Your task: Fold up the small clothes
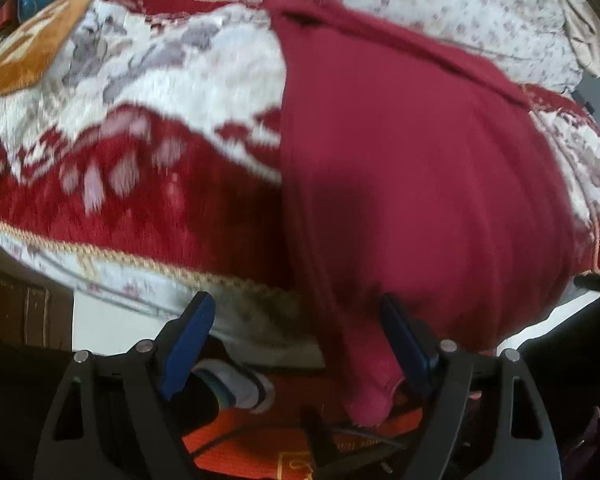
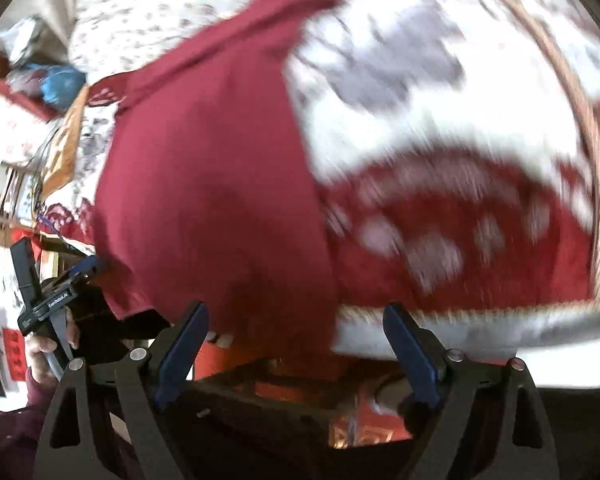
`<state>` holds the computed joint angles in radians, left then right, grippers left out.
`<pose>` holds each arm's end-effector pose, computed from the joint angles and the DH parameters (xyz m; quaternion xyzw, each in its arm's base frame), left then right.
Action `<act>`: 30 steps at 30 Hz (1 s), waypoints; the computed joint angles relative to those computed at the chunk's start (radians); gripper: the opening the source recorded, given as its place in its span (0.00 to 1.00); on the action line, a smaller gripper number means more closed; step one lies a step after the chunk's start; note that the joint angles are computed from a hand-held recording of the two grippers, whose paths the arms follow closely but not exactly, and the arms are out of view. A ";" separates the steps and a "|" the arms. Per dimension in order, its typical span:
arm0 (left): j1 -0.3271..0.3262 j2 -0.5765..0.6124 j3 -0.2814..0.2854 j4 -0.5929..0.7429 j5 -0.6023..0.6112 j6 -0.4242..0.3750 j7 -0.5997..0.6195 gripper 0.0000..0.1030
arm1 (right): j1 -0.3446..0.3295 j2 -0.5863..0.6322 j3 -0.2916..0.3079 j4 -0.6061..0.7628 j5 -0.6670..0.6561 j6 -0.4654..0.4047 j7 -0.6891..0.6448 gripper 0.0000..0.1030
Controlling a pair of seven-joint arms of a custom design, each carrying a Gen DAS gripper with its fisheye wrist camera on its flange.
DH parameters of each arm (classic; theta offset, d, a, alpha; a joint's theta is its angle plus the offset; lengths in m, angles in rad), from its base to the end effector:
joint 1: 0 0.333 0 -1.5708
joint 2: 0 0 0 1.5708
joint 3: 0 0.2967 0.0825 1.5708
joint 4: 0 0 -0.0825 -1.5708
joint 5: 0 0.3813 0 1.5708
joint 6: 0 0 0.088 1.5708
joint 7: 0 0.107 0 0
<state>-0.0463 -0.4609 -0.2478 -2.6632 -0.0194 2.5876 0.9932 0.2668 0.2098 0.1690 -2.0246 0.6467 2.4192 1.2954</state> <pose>0.4039 -0.1193 0.4053 -0.7906 0.5816 -0.1568 0.1098 0.5442 0.2535 0.3497 -0.7619 0.5922 0.1333 0.2257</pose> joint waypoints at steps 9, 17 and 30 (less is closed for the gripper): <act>-0.013 0.038 0.007 0.012 -0.037 -0.043 -0.026 0.81 | 0.042 0.055 0.029 0.019 -0.063 0.049 0.043 0.90; -0.047 0.053 0.059 -0.010 -0.149 0.009 0.041 0.81 | 0.038 0.078 0.049 0.061 -0.044 -0.019 -0.061 0.64; -0.023 0.078 0.027 0.023 -0.112 -0.011 0.040 0.80 | 0.062 0.079 0.052 0.035 -0.075 0.057 0.000 0.50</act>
